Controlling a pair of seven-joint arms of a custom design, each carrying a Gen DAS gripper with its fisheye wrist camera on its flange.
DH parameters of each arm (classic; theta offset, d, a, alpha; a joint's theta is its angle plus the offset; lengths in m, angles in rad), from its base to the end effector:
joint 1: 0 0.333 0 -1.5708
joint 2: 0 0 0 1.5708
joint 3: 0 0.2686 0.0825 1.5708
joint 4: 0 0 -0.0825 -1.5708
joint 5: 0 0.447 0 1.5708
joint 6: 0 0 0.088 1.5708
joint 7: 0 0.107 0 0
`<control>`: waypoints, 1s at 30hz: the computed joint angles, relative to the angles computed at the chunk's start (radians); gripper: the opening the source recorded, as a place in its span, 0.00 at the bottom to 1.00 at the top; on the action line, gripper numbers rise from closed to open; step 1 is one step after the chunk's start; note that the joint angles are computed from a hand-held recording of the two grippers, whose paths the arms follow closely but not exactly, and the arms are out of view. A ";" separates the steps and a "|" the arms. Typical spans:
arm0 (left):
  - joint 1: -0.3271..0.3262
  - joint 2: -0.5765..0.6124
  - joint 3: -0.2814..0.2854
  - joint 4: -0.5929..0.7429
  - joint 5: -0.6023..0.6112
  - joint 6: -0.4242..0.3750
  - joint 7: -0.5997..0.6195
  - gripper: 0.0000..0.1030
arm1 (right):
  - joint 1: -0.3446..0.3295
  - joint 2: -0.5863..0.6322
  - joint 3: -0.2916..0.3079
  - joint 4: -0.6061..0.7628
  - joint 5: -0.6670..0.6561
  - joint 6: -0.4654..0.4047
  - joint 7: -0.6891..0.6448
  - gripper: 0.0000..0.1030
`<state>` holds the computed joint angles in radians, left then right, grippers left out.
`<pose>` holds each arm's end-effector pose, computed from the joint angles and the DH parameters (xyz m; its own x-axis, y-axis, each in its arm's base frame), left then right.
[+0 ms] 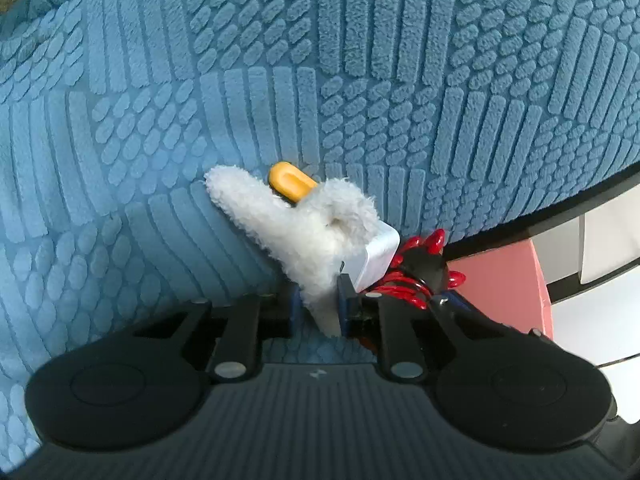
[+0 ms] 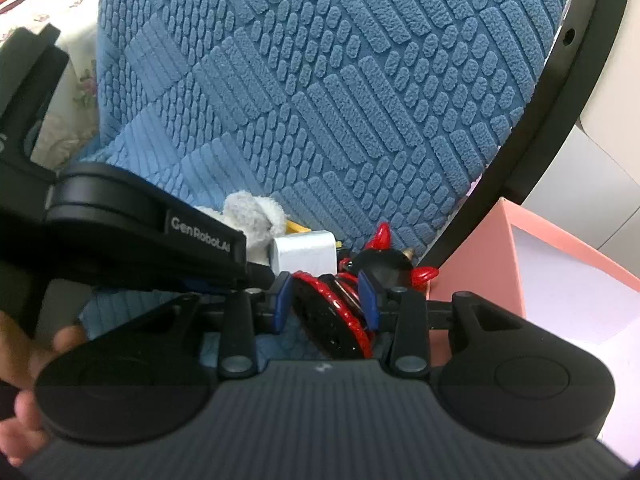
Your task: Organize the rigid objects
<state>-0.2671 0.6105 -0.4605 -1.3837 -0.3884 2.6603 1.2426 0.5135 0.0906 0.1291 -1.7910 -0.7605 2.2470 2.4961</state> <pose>0.6488 -0.4599 0.4008 -0.0793 -0.7057 0.7041 -0.9451 -0.1713 -0.2782 0.5573 0.3902 0.4741 0.0067 -0.9729 0.2310 -0.7547 -0.1564 -0.6372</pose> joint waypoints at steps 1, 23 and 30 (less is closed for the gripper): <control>-0.004 0.002 0.004 0.005 0.005 -0.003 -0.006 0.21 | -0.010 -0.001 0.010 -0.004 -0.009 0.002 0.010 0.38; 0.010 -0.268 0.058 -0.244 0.065 -0.010 0.051 0.14 | 0.014 -0.101 0.043 -0.091 -0.060 0.011 -0.036 0.17; 0.016 -0.441 0.084 -0.427 -0.022 0.006 0.132 0.14 | 0.011 -0.176 0.098 -0.166 -0.005 0.045 -0.045 0.16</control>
<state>-0.2507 0.1699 -0.3769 -1.8108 -0.4107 2.6662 1.3745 0.5247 -0.0858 0.2270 -1.9570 -0.7658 2.2921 2.4510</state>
